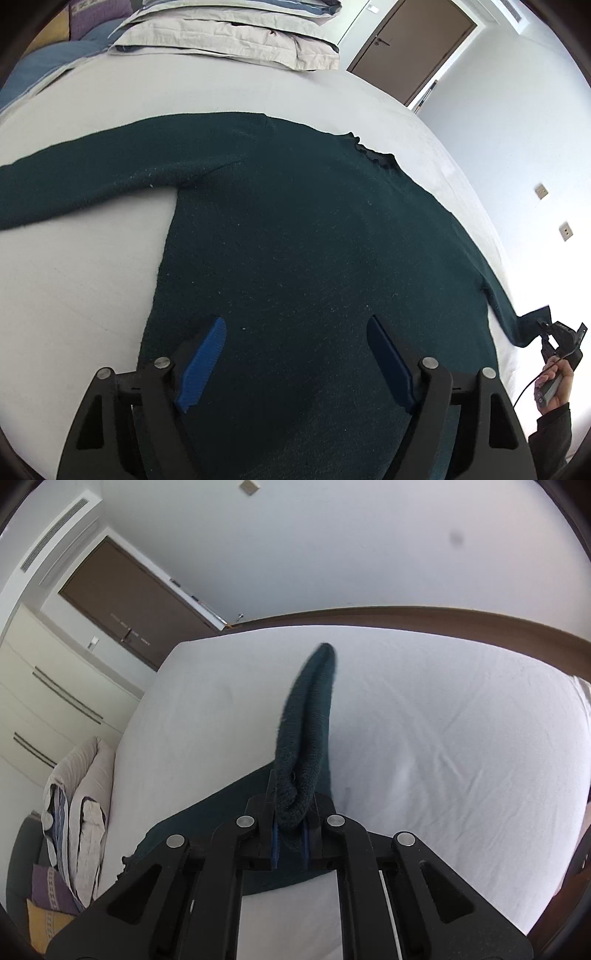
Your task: Fold small clothes
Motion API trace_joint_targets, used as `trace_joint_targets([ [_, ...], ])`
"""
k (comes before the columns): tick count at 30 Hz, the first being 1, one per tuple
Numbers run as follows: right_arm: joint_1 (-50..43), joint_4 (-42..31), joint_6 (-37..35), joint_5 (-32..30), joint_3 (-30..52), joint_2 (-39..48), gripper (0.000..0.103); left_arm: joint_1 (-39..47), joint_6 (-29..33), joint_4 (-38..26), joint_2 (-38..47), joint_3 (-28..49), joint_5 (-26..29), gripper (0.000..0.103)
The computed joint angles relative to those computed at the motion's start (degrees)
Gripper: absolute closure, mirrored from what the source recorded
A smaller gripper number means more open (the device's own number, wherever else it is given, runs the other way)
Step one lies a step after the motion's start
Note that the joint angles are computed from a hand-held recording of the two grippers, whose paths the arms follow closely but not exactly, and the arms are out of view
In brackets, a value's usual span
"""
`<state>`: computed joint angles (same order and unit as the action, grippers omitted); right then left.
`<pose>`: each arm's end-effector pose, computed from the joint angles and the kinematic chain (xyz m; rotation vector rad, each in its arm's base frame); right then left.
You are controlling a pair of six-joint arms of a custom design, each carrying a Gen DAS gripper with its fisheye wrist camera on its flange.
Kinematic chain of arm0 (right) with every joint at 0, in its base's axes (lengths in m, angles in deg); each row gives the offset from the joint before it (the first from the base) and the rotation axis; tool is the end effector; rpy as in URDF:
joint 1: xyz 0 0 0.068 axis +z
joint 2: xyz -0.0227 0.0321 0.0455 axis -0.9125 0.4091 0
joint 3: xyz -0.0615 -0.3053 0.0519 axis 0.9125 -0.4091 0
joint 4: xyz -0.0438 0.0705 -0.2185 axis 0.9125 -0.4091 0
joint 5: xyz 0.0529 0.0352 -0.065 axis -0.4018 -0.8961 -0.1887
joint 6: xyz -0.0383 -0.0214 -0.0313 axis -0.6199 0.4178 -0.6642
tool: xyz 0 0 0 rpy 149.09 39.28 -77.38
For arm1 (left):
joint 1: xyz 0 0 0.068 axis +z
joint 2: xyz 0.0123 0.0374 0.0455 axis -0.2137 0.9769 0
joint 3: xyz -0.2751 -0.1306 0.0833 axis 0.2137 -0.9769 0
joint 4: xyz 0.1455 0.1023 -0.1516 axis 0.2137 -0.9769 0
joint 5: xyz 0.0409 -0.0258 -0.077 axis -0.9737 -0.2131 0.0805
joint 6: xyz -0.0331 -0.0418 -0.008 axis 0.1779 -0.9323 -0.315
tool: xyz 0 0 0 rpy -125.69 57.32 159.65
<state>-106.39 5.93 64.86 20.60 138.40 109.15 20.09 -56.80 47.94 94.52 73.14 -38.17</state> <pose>0.3084 -0.2427 0.1421 0.9675 2.0481 0.3729 0.2322 0.1244 0.1055 -0.3359 2.5121 -0.5268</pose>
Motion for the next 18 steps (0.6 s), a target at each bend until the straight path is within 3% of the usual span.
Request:
trace_joint_targets([
  [5, 22.92, -10.96, -2.32, 7.96, 10.06, -4.82, 0.096, 3.06, -0.09, -3.17, 2.94, 3.82, 5.76, 0.026],
  [12, 50.69, -24.18, -2.23, 17.03, 32.48, 7.83, 0.096, 5.66, 0.27, -10.16, 6.60, 11.16, 11.02, 0.026],
  [17, 60.94, -24.00, 1.51, 20.12, 37.72, 18.86, 0.095, 3.63, -1.82, -12.72, 10.06, 16.50, 12.41, 0.026],
  [18, 62.20, -21.43, 2.79, 20.24, 35.71, 20.17, 0.094, 3.03, -1.99, -13.32, 10.54, 17.12, 12.57, 0.026],
])
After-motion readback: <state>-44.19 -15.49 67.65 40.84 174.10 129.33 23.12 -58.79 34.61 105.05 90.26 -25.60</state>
